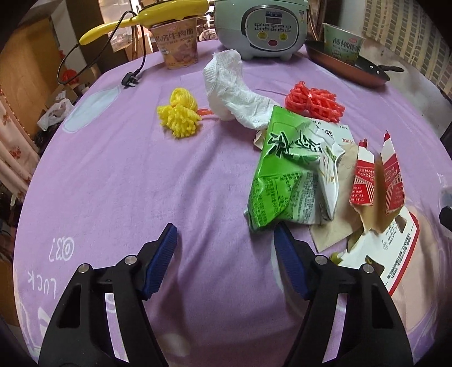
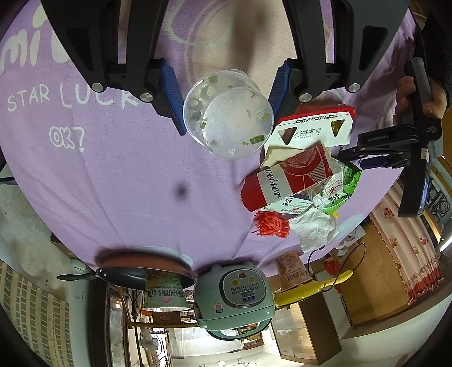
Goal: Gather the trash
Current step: 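Grasp the green wrapper with the left gripper while the right gripper holds the lid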
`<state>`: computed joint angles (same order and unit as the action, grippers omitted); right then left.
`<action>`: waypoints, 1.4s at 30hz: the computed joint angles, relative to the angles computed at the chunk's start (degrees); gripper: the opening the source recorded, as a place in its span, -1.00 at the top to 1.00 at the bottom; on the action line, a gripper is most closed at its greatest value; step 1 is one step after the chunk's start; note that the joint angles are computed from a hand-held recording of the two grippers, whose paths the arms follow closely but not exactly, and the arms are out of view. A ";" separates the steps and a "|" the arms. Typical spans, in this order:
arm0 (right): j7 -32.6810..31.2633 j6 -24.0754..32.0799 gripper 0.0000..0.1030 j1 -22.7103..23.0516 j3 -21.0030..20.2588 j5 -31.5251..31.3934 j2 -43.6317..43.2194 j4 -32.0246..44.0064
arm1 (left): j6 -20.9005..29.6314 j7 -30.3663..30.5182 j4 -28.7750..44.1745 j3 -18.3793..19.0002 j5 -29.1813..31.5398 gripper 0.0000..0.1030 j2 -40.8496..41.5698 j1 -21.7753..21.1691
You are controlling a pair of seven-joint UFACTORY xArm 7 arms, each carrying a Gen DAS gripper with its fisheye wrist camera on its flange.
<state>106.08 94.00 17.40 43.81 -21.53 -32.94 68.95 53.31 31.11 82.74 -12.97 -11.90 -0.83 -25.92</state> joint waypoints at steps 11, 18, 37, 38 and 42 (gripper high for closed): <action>-0.53 -1.71 -0.07 0.95 -1.45 0.57 -0.45 -1.23 | -2.30 1.46 1.15 -0.72 -2.03 0.68 1.85 -1.08; -0.54 -1.62 -0.07 0.91 -1.30 0.40 -0.21 -1.17 | -0.06 4.33 0.12 0.88 -8.08 0.85 -2.56 0.34; 0.22 -1.66 -0.07 1.49 -0.66 -0.95 1.18 -0.13 | -2.15 8.72 -6.14 2.42 -6.63 0.51 -8.75 1.73; 0.16 -1.83 -0.07 1.58 -0.75 -0.99 1.20 -0.17 | -2.29 8.28 -5.85 2.25 -5.87 0.44 -8.20 1.78; -0.06 -2.18 -0.07 1.83 -0.88 -1.20 1.33 -0.17 | -0.29 7.34 -3.41 2.54 -6.57 0.15 -6.00 1.95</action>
<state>106.02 91.82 19.24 42.93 -22.73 -31.61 68.78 53.03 38.46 79.33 -10.42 -18.46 -6.83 -23.98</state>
